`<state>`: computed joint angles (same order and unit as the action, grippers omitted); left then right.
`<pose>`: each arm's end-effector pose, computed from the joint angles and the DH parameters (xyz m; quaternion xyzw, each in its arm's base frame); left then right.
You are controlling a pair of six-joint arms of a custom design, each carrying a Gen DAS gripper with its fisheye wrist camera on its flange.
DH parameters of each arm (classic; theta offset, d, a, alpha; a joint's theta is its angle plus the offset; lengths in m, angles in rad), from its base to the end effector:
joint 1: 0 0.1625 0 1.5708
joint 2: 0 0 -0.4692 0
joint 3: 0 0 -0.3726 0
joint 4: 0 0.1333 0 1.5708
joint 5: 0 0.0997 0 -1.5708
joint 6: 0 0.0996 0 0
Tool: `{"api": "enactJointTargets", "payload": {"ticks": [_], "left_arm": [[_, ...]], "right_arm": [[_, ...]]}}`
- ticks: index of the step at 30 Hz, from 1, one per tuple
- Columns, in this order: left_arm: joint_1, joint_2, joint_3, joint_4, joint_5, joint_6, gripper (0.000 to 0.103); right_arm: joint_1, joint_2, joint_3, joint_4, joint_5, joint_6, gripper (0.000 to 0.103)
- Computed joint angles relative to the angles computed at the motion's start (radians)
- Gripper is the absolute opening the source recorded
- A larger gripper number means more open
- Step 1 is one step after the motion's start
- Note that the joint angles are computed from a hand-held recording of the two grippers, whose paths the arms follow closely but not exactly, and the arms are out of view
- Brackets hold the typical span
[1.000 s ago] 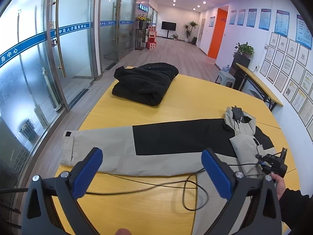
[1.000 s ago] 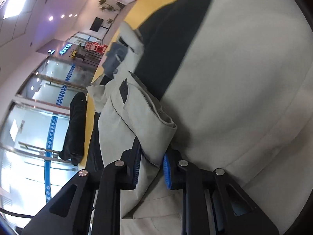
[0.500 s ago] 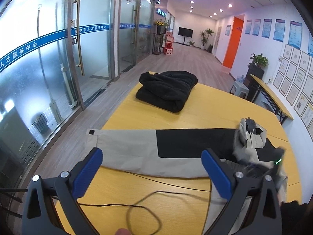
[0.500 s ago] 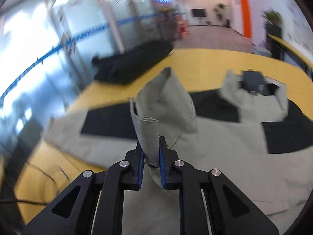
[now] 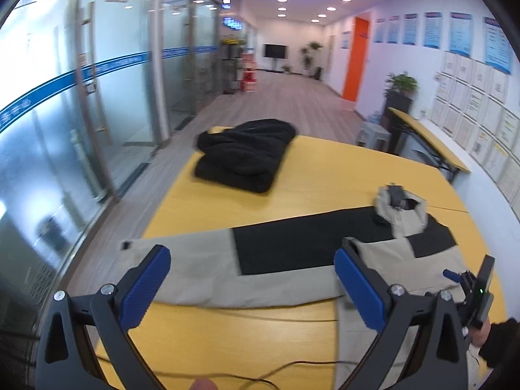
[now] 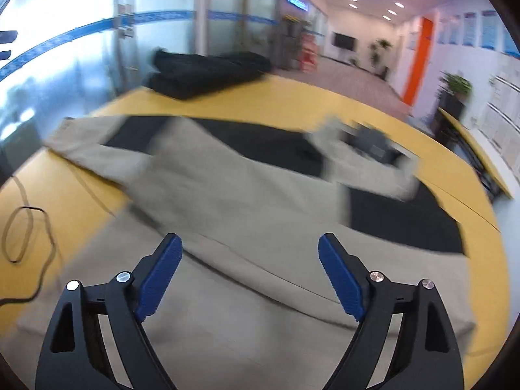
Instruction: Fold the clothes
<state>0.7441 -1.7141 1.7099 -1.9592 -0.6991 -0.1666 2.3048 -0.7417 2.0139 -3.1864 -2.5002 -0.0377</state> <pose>-0.1687 -0.4401 0.6074 0.2102 0.8678 -0.3527 0.2798 0.4212 -0.3870 0.1008 0.2605 -0.8449 0.2942 0.3630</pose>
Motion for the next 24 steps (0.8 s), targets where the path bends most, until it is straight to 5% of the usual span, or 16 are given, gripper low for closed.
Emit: {"api": "enactJointTargets", "payload": {"ticks": [2,7,9,15,19,24], "left_arm": [[0.017,0.060,-0.008,-0.072,-0.117,0.081,0.103],[0.070,0.264,-0.011,-0.233,-0.388,0.252,0.103],[0.102,0.354,-0.007,-0.254,-0.424,0.278,0.103],[0.205,0.547,-0.019,-0.201,-0.377,0.224,0.103],[0.244,0.564,0.002,-0.189,-0.281,0.191,0.103],[0.280,0.561,0.024,-0.183,-0.221,0.163,0.103]], "right_arm": [[-0.041,-0.139,0.105,0.098,-0.074,0.079,0.087],[-0.262,-0.407,0.225,0.218,0.062,0.317,0.082],[-0.327,-0.454,0.248,0.216,0.088,0.333,0.059],[-0.379,-0.526,0.358,0.046,0.047,0.296,0.050],[-0.382,-0.563,0.336,0.140,0.035,0.303,0.049],[-0.339,-0.522,0.313,0.080,0.045,0.210,0.074]]}}
